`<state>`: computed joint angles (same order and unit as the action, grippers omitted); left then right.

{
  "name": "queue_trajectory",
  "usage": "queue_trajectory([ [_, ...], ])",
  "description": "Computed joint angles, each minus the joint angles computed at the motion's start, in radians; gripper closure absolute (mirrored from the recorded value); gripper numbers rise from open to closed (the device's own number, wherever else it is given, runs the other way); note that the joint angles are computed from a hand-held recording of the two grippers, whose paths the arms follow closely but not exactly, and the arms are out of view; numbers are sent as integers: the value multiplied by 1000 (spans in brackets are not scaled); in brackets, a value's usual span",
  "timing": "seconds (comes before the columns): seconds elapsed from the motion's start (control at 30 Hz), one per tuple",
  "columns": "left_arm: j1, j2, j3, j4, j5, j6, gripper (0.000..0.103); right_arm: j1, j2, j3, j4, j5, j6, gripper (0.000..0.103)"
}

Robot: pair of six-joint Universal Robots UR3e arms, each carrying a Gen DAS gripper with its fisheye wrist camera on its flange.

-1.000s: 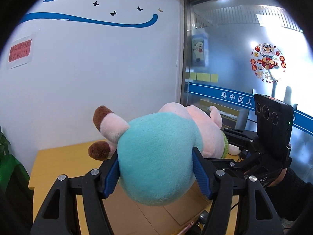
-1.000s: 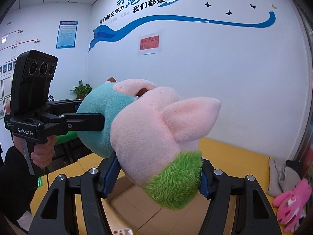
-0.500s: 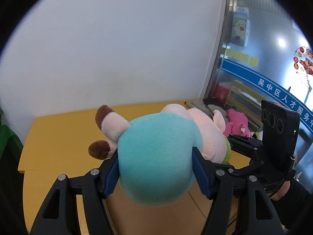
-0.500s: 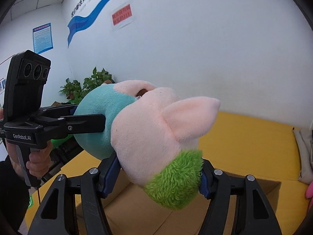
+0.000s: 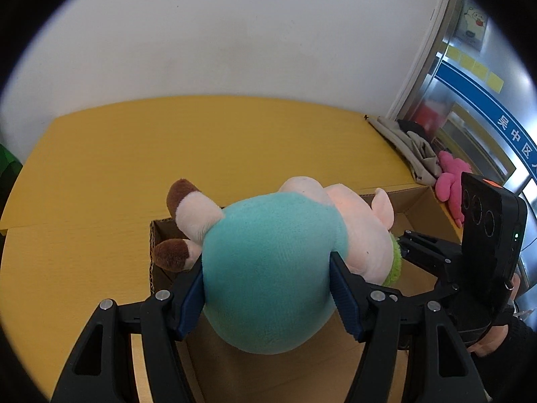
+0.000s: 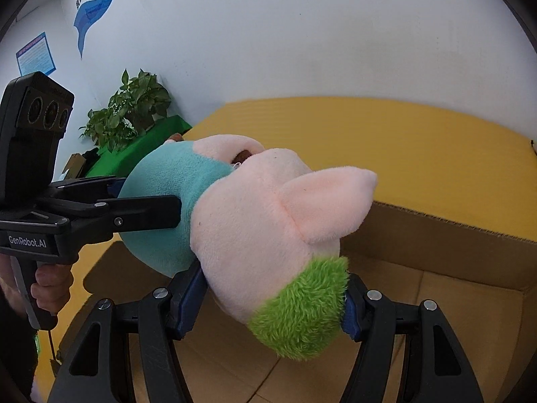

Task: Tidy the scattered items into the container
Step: 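Lift the plush pig with both grippers and carry it over the box, then lower the plush pig into the box and open both grippers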

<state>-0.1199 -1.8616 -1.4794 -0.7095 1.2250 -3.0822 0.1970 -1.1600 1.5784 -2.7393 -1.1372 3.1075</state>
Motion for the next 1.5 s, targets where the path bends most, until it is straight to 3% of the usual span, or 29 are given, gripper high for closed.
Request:
queue_trajectory([
  [0.33,46,44,-114,4,44,-18,30,72,108,-76,23,-84,-29,29],
  [0.47,54,96,-140,8,52,-48,27,58,99,-77,51,-72,-24,12],
  [0.53,89,157,-181,19,-6,-71,27,75,98,-100,83,-102,-35,8],
  [0.67,135,315,-270,28,-33,-121,27,100,14,-111,176,-175,-110,8],
  [0.87,61,551,-382,4,56,-158,27,17,-325,83,201,-149,-127,5],
  [0.93,-22,610,-412,11,130,-182,27,-12,-460,145,241,-118,-113,3],
  [1.0,-151,650,-437,44,263,-227,25,-40,-614,235,274,-98,-104,1],
  [1.1,-408,624,-431,123,490,-355,25,-14,-797,336,305,-142,-56,0],
  [1.27,-748,530,-406,206,780,-528,23,4,-1136,522,421,-230,-38,0],
  [1.37,-885,483,-391,193,887,-609,23,67,-1258,578,484,-316,6,0],
  [1.5,-979,436,-378,199,942,-676,23,263,-1255,618,434,-497,112,0],
])
